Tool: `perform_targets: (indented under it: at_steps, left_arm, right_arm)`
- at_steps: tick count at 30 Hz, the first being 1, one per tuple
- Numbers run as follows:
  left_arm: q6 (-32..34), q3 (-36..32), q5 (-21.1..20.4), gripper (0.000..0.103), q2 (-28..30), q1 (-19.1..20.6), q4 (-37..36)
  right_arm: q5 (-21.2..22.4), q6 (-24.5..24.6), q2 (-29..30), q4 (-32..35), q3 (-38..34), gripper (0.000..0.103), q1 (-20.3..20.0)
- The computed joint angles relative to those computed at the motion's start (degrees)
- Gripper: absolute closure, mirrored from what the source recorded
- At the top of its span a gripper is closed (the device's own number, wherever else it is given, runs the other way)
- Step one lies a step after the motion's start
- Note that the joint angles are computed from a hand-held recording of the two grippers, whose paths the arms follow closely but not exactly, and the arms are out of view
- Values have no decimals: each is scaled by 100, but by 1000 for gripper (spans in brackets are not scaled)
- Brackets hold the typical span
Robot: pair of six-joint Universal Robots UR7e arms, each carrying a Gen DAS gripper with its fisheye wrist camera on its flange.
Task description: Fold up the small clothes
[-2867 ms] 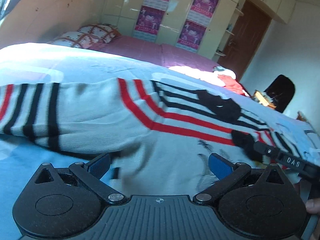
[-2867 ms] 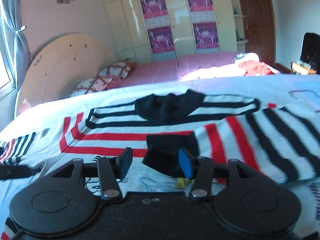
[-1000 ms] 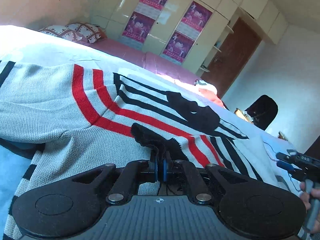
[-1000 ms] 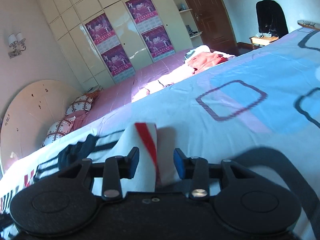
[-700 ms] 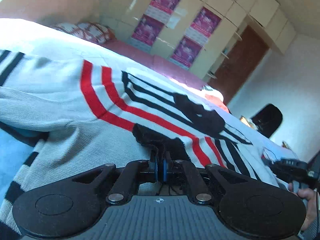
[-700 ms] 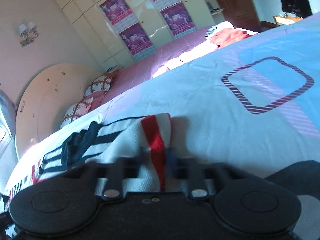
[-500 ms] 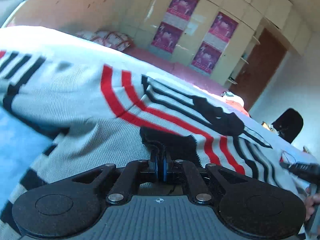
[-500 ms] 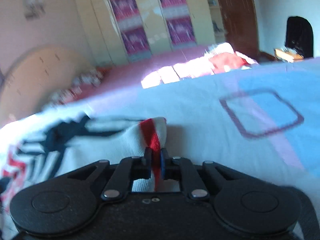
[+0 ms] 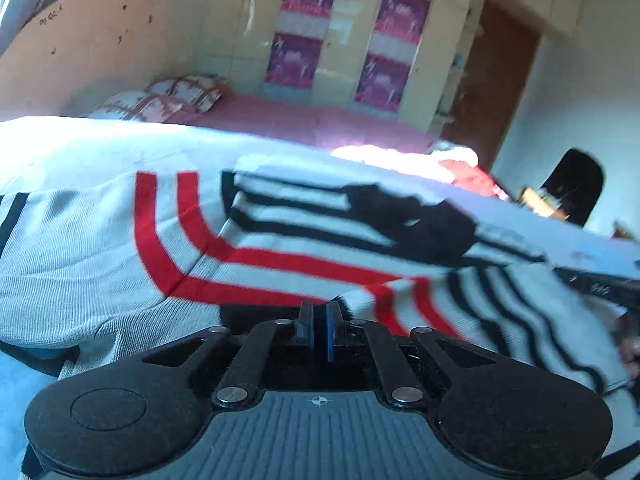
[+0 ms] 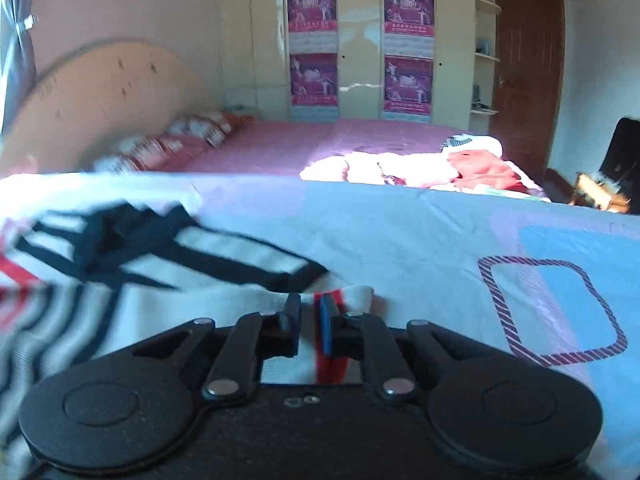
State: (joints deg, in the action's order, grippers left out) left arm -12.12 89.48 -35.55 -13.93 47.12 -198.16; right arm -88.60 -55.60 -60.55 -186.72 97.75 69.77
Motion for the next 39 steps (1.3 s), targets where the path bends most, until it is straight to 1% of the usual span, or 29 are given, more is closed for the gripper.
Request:
perform_targets:
  at_steps: [2,4,6,7,9,10,12,15,16,17,18,19,20,21,22,23,24,25,26,27,28,29,30,31,33,34,35,37,39]
  left_arm:
    - [-85,40,-76,99,10,-13,-208]
    - [-204,72,44,99,-9,-86,-143]
    - [-78,63,141,99,29,-140,-168]
    - [-7,19,169,99,51,-114,0]
    - [-77,-9,227,99,32,-132,130]
    - [-46,11,274,99,0,-168,136]
    - [263,76,288,98,13,-274,-228]
    - [26,229,185,98,-102,-238,286]
    - [168,243,217,98,-47,-243,137]
    - [229,260,179,98,-38,-233,36]
    - [77,289,185,98,-99,-247,175]
    - [-22,316,176,97,-152,-275,216]
    - [74,377,124,97,-180,-322,17]
    - [166,455,102,97,-209,-379,-145]
    - [174,499,112,97,-232,-418,-66]
    - [71,528,59,97,-274,-389,253]
    - [103,554,-2,96,-241,-335,351]
    - [284,561,16,95,-204,-341,209]
    - [274,641,-47,95,-266,-339,141]
    - [133,744,-130,95,-372,-337,138]
    - [41,909,-249,95,-492,-335,-105]
    - [7,1106,-260,95,-579,-357,-448]
    - [-57,1317,-203,95,-679,-366,-704]
    - [-218,1590,-132,94,-829,-363,-902]
    - [-433,2168,72,92,-1065,-342,-1530]
    - [-655,2540,283,80,-1228,-324,-1849]
    - [-830,2872,464,54,-1376,-285,-2132]
    - [-1226,3410,985,27,-1600,-191,-2684]
    - [-1866,3948,1114,27,-2007,100,-2990]
  right_arm:
    - [-1,24,0,-44,-12,93,16]
    - [86,157,-70,-77,34,91,-27]
    - [207,282,-161,-58,69,87,-82]
    - [-5,234,-118,64,-14,87,-59]
    - [-100,204,-137,115,-17,87,-44]
    - [-141,266,-231,93,68,82,-15]
    - [171,513,-577,141,391,81,-77]
    - [575,580,-1233,185,1129,81,-222]
    - [654,537,-1440,227,1396,81,-282]
    - [585,492,-1562,301,1583,82,-309]
    - [300,393,-1571,396,1679,82,-262]
    - [3,168,-1497,256,1796,82,-252]
    - [-54,-60,-1500,-123,1972,79,-242]
    - [-132,-80,-1551,-263,2079,79,-190]
    - [-9,74,-1675,-264,2184,80,-195]
    - [201,236,-1804,-303,2317,79,-233]
    - [171,218,-1824,-473,2438,79,-214]
    - [-98,-5,-1692,-650,2479,78,-176]
    - [-492,-156,-1549,-726,2463,78,-93]
    - [-646,-272,-1504,-1013,2547,78,-5]
    - [-802,-152,-1499,-1061,2554,77,96]
    - [-717,90,-1627,-927,2583,78,123]
    - [-437,381,-1781,-816,2638,77,87]
    - [-327,550,-1852,-848,2684,76,92]
    - [-521,702,-1820,-1160,2737,76,213]
    - [-549,802,-1816,-1277,2777,76,240]
    - [-541,904,-1855,-1290,2829,76,241]
    - [-680,1039,-1852,-1393,2918,76,296]
    - [-827,1125,-1793,-1505,2989,75,360]
